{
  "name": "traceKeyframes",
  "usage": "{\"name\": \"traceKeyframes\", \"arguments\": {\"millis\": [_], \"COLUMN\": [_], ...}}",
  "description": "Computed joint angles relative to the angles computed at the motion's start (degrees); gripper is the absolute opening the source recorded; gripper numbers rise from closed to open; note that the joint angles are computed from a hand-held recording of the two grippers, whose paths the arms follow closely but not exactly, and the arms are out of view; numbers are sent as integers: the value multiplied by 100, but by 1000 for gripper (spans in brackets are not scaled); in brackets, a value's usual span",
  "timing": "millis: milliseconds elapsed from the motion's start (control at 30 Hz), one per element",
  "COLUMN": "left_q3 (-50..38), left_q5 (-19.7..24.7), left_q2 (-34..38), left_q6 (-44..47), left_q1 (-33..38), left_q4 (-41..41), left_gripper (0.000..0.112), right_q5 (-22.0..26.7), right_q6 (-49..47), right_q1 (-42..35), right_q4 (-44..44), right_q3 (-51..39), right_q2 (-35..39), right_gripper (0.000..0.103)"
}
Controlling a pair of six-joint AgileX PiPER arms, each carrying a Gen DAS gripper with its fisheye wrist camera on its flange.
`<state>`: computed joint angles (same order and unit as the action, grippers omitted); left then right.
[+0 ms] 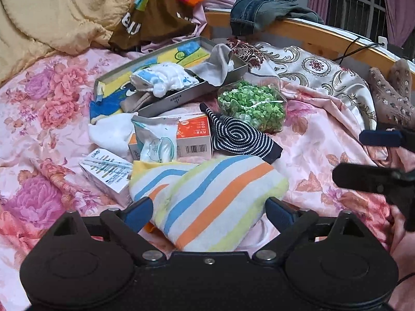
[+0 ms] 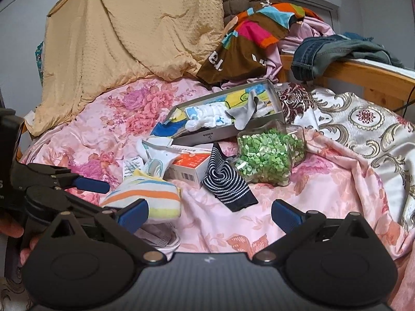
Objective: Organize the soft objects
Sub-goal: 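Close the left tool on the pastel striped towel while the right tool moves toward the grey face mask, then grasp the grey face mask with the right tool while the left tool holds the towel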
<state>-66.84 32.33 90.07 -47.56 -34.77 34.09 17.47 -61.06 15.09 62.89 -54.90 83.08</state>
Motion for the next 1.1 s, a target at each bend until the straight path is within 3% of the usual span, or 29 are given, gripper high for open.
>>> {"name": "traceKeyframes", "arguments": {"millis": [100, 267, 433, 600, 900, 1100], "left_q3": [-161, -257, -259, -51, 367, 493], "left_q5": [35, -15, -190, -516, -862, -904], "left_q2": [109, 197, 150, 31, -266, -331], "left_q6": [326, 381, 1040, 1536, 2337, 2887], "left_q1": [128, 311, 700, 1152, 1630, 1834], "left_q4": [-360, -606, -1519, -2553, -3812, -4441], "left_gripper": [82, 78, 44, 34, 28, 27], "right_q5": [69, 168, 330, 501, 1177, 1051], "right_q6": [86, 307, 419, 519, -247, -1517], "right_q1": [-35, -7, 28, 82, 93, 306], "right_q4": [-54, -279, -460, -596, 38, 775], "right_q3": [-32, -111, -207, -346, -645, -774], "right_q2": [49, 134, 255, 422, 894, 1181], "right_gripper": [103, 103, 103, 103, 103, 103]}}
